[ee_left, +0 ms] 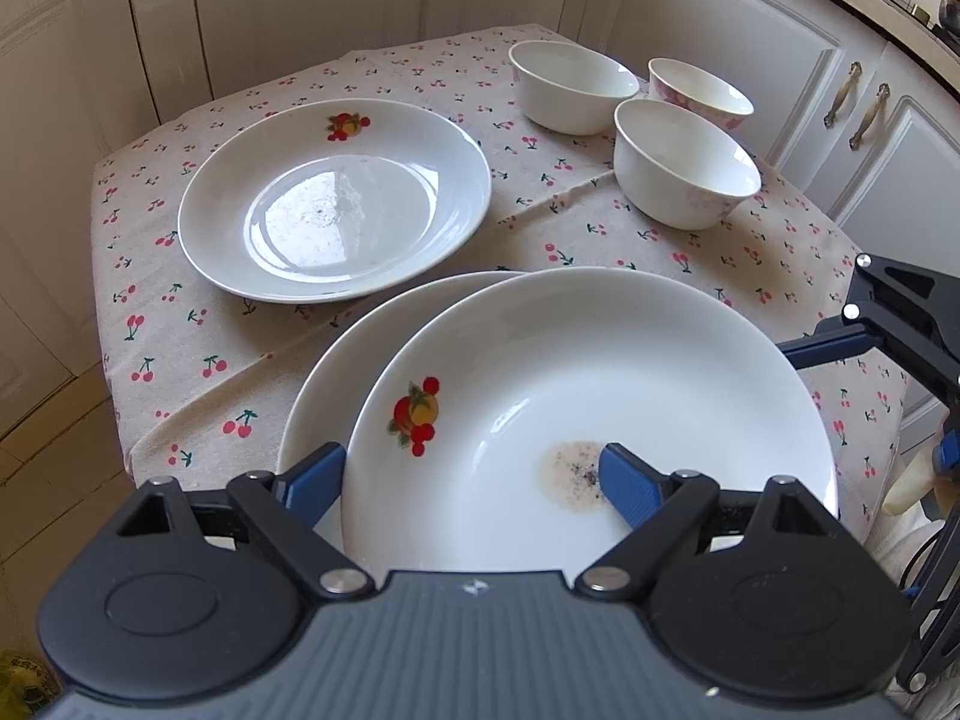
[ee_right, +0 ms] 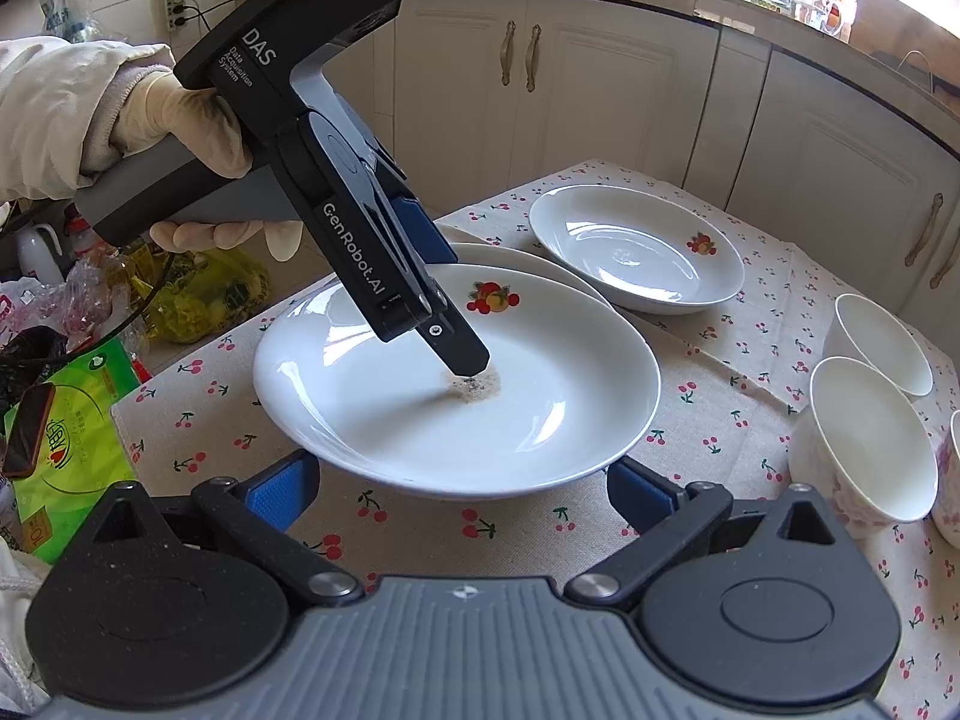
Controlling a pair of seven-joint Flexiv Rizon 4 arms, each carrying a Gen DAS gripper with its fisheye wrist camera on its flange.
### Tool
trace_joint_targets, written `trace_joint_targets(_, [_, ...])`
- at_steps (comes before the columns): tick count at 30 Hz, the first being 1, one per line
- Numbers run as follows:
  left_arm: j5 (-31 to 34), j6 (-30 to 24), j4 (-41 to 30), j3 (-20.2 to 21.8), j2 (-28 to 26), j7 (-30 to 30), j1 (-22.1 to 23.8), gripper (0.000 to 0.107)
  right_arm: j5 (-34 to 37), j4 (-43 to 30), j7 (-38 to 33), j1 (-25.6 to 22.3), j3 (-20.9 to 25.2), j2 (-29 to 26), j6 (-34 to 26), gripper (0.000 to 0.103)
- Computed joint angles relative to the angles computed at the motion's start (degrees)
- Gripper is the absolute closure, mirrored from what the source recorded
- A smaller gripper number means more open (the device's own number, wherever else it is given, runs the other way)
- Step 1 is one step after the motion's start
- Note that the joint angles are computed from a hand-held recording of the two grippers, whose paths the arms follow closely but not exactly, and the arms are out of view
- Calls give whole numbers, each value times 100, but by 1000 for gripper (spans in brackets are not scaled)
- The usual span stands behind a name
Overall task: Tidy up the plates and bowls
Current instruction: 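Carry the stained plate over another white plate and lower onto it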
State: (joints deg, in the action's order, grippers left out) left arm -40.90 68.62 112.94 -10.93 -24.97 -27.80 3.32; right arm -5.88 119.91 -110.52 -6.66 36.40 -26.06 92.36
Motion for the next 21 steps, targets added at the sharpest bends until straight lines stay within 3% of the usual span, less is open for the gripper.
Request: trace_joint_targets(21, [-409,318,162,-136,73,191,56,16,19,-53,225,344,-332,15,-68,0])
